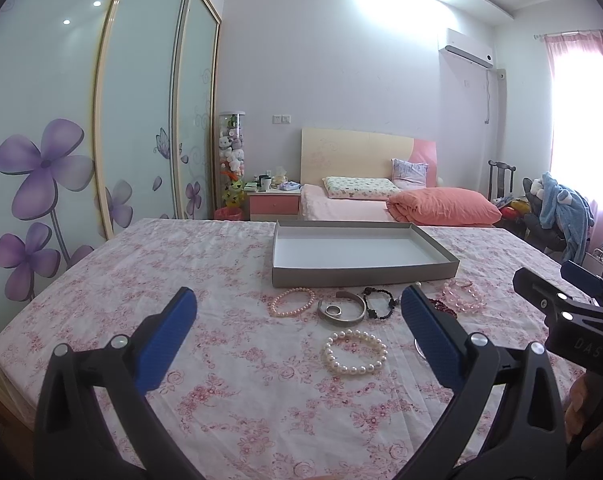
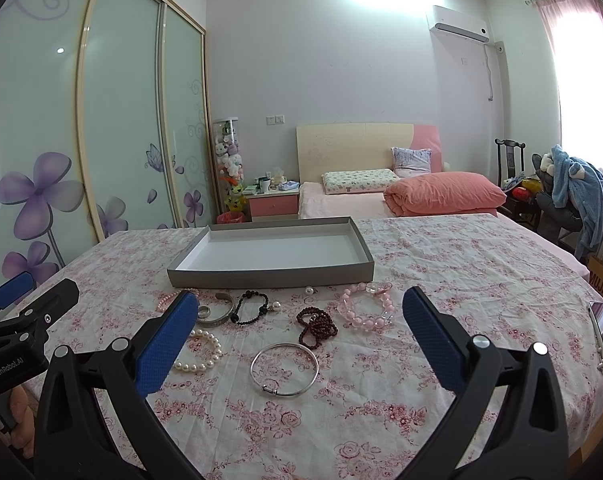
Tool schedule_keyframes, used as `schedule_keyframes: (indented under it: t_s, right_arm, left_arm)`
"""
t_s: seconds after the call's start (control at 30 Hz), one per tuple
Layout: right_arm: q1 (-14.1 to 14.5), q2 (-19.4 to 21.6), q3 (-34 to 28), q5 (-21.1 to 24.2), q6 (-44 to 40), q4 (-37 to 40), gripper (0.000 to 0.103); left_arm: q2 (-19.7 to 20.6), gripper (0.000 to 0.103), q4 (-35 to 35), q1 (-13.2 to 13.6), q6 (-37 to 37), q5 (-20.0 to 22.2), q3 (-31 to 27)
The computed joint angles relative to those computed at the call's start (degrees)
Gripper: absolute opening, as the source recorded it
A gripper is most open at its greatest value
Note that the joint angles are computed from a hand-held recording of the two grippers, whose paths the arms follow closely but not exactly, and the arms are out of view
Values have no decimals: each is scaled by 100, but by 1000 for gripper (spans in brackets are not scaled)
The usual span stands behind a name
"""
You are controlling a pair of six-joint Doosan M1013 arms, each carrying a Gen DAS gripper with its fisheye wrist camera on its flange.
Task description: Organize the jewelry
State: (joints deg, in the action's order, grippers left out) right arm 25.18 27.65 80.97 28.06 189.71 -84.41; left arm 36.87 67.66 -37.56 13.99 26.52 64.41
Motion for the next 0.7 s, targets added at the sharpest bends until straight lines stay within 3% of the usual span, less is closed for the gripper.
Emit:
schedule_keyframes:
  t_s: [0.7]
  right_arm:
    - [-10,-4,4,-9,-5,8,101]
  left_arm:
    - [-45,99,26,-5,-37,-11,55]
